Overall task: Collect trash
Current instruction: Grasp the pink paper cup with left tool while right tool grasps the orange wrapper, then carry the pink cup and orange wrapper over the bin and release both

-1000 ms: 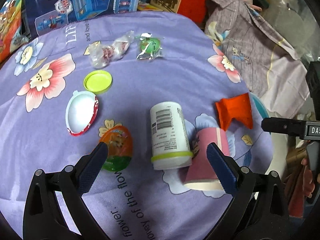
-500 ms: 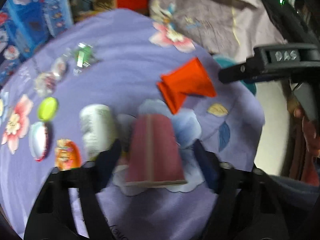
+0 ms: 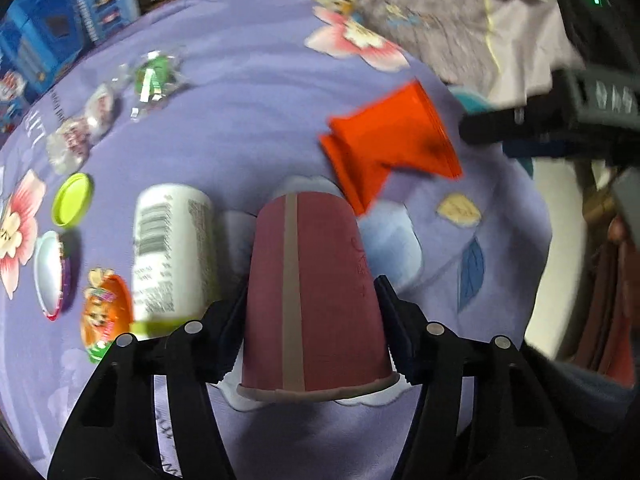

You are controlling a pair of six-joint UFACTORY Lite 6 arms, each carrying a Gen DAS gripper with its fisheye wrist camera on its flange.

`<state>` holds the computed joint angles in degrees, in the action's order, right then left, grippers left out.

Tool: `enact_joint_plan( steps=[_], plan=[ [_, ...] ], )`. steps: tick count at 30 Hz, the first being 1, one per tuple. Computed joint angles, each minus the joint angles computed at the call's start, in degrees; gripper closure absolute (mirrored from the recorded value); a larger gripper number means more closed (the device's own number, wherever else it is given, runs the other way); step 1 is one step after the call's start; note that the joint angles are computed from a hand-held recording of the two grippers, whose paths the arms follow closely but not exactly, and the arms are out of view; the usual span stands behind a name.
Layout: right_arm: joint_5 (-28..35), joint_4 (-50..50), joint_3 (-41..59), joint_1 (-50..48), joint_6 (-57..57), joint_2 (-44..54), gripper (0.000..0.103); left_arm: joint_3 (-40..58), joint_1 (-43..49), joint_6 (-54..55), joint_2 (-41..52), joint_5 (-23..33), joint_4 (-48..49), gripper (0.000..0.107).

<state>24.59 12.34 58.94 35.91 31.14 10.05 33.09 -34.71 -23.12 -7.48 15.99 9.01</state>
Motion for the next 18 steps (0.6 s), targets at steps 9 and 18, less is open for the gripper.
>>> enact_joint_plan(
  steps=[9, 18],
  plan=[
    [1.09, 3.63, 15.2, 1.22, -6.51, 16.29, 0.015, 0.96, 11.26, 18.91, -7.98, 3.6, -16.81, 0.045],
    [0.55, -0.35, 19.21, 2.95, -5.85, 21.06, 0.044, 4.47, 13.99, 25.06, -3.4, 3.41, -22.66, 0.045]
  ],
)
